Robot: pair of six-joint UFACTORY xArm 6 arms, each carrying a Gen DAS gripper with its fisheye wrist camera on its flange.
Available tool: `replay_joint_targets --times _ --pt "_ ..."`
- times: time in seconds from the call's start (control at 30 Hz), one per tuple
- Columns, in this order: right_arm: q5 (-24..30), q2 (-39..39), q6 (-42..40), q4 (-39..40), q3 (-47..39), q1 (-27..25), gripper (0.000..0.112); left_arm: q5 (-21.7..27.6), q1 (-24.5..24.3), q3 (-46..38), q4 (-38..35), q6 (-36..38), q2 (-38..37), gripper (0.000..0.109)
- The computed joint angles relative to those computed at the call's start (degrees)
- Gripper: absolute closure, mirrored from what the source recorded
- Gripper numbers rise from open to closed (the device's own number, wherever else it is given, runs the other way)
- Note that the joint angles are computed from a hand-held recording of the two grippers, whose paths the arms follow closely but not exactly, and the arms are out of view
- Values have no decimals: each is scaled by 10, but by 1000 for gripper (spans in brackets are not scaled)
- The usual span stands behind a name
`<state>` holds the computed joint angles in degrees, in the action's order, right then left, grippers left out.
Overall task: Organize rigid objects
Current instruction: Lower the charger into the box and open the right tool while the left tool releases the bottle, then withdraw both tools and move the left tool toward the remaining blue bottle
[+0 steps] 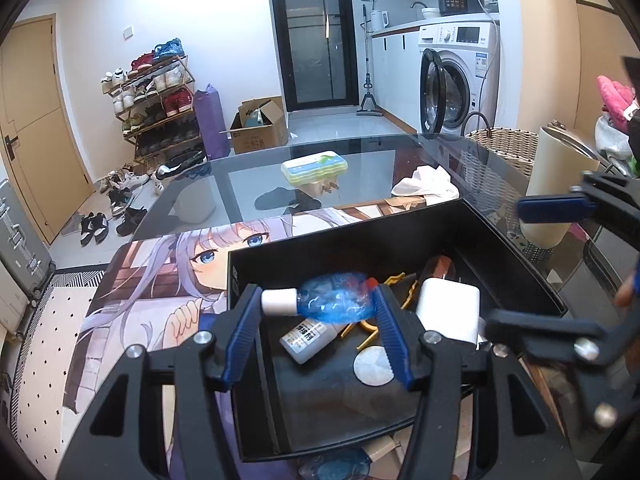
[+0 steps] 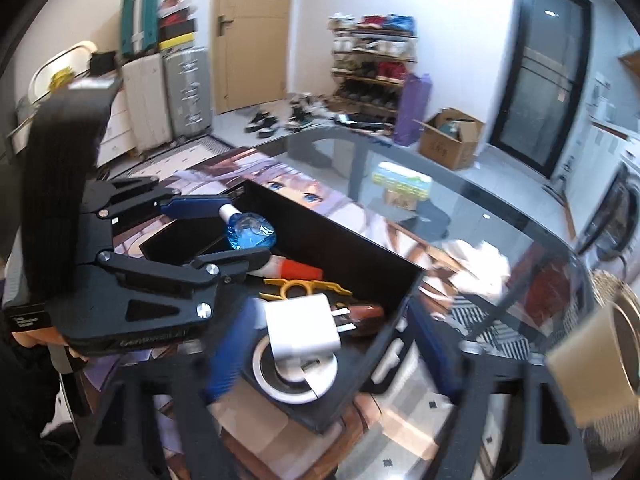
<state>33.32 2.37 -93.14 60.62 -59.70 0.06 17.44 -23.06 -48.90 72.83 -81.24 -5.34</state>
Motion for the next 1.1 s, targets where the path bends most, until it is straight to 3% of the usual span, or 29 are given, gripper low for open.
replay_joint_targets --times 0.1,0.2,0.3,0.43,0.63,0.9,1.1 --pt "9 -24 -8 24 23 -16 11 -12 3 13 -3 -15 -14 43" --pt "10 -44 -5 43 42 -29 10 -66 18 40 26 -62 -40 29" --pt "29 -64 -6 53 61 -47 10 -93 18 65 82 -127 -74 6" --pt "48 -84 5 55 88 -67 10 -27 -20 110 80 -141 -127 6" --pt "35 -100 16 38 129 -60 10 9 -26 174 33 -136 -177 6" --pt "10 -100 42 30 152 -31 10 20 -25 207 55 -170 -189 6" --pt "-6 -92 51 18 160 -13 10 2 -11 214 62 -166 -187 6"
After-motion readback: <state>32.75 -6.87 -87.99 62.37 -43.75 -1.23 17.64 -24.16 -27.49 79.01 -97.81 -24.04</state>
